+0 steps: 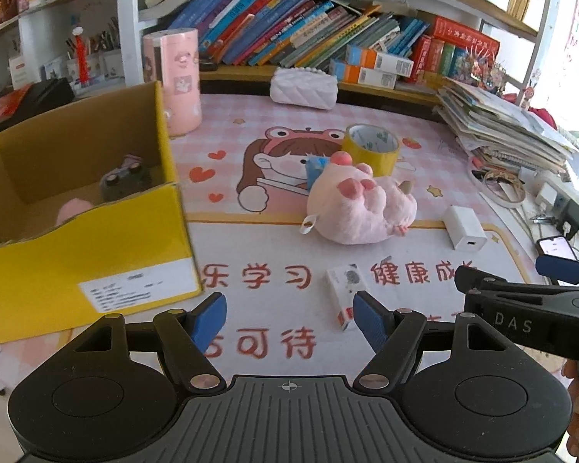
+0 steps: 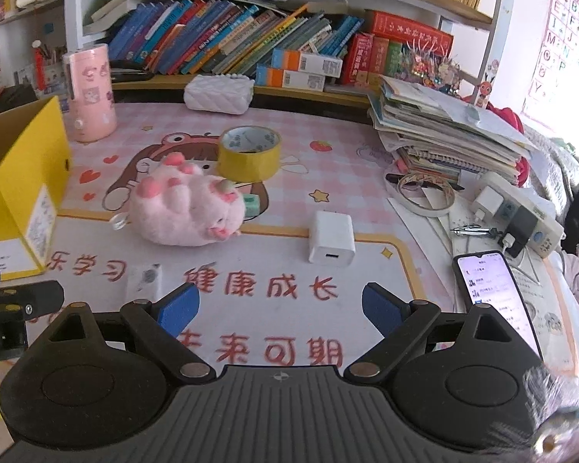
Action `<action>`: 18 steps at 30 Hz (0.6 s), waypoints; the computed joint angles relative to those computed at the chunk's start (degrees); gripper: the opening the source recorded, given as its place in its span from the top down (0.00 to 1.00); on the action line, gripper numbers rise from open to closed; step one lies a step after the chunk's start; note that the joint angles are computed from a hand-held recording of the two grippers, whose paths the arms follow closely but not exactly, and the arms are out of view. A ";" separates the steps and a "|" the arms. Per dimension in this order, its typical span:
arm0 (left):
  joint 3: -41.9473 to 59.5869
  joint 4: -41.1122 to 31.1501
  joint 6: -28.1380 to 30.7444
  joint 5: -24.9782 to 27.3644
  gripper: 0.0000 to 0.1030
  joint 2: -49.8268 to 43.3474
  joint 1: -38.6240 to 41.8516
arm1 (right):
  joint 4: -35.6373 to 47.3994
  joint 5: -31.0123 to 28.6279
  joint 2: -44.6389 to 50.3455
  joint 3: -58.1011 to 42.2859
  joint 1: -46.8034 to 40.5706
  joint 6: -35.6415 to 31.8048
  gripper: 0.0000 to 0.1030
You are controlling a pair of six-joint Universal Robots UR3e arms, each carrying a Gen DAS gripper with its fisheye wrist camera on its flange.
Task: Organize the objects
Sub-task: 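Withdraw both tools from the box and move toward the white card box and charger, then grasp the white card box with the left tool while the right tool grasps the white charger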
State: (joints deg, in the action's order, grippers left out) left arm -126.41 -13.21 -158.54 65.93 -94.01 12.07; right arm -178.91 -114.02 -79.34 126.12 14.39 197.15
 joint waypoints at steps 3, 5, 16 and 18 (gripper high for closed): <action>2.69 0.64 -1.84 1.80 0.29 -3.02 -2.76 | -1.50 2.79 0.76 0.23 -3.50 -2.11 0.12; 4.35 0.64 -2.69 2.50 0.32 -4.85 -4.41 | -2.29 3.89 1.64 -0.10 -5.45 -3.07 0.14; 16.15 -1.51 -6.19 9.81 0.50 -17.12 -14.42 | -6.81 10.70 6.58 -2.36 -13.96 -12.24 0.24; 17.33 -2.31 -6.79 10.40 0.51 -18.37 -14.96 | -7.23 12.24 7.37 -2.73 -15.49 -13.14 0.24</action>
